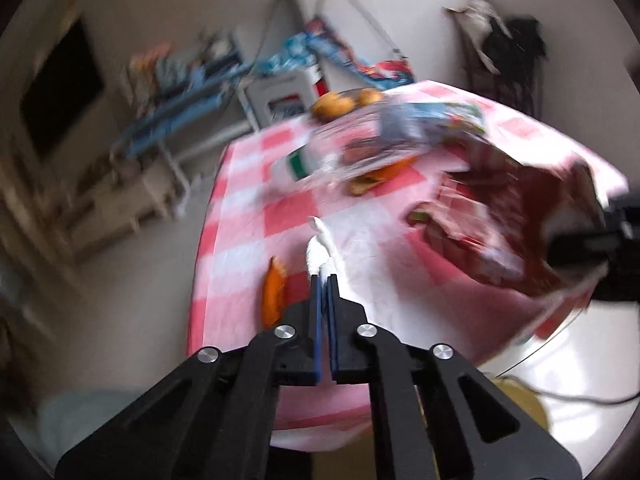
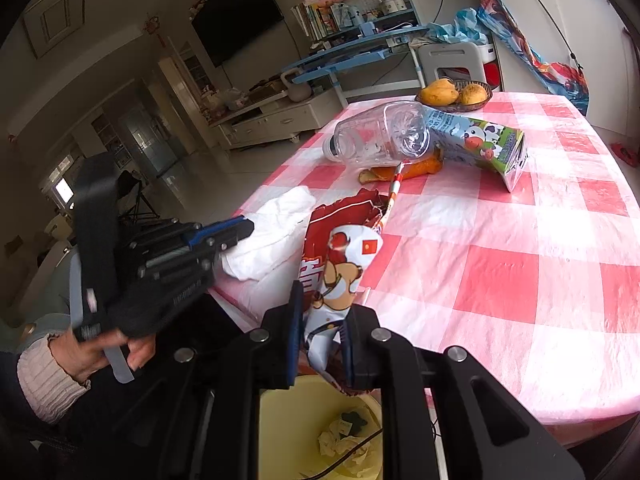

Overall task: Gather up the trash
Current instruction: 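Drop the red snack bag into the bucket with the right tool while the left carries the tissue, then open the left tool to drop the white tissue into the bucket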

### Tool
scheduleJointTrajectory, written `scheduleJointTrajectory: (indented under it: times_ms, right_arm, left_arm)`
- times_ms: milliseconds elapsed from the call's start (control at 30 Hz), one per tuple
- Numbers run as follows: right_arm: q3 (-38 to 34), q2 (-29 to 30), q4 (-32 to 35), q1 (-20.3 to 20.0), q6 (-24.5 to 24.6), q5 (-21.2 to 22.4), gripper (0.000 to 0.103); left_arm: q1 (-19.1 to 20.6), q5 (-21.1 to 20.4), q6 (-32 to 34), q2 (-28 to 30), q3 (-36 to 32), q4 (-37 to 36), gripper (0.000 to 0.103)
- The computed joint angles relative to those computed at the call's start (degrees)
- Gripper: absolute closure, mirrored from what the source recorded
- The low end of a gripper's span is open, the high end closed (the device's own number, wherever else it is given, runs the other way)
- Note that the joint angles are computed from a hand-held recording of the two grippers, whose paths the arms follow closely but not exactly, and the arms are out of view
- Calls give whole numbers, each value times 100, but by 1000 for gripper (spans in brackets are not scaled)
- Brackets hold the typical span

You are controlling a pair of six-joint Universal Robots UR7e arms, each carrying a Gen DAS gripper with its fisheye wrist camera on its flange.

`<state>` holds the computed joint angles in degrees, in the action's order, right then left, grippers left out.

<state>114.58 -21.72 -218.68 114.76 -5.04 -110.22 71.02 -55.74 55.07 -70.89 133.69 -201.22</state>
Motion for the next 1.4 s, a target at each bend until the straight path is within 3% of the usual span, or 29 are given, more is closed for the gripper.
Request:
scheduleJointTrajectory:
  times_ms: [100,200,367,467,633,933,1000,1067,1100,1400]
  right_arm:
    - [-2,5,-19,-4,-9,-7,86]
    - [9,3,-69,1,-9,-6,86]
    - [57,-20,-96,81,-46,42,86]
    - [149,-67,53,169,-38,102,86]
    - [301,-105,668,301,76,312,86]
    - [226,61,1984,522,133,465,85]
    - [119,97,2298,557,125,359,82]
    - [62,135,2412,578,178,240,61]
    - [58,136,2410,578,208,195,58]
    - [337,118,1487,544,525,-150,42]
  left_arm:
    - [-157,-1,716,176,304,-816,100]
    - [-246,-95,776,91,443,-921,100]
    - [90,-773,-1274,-882,-86,1429,100]
    - [373,-1214,-2015,-1241,-388,2279,100]
    - [605,-1521,-2373,-1569,-552,2807,100]
    - [542,-1511,-2441,-2010,-225,3180,100]
    - [500,-1491,-2504,-2156,-105,3374,100]
    - [453,-1469,-2577,-2287,18,3580,100]
    - [450,-1465,-2594,-2359,68,3679,100]
    - [315,-1149,-2863,-2759,611,4337,100]
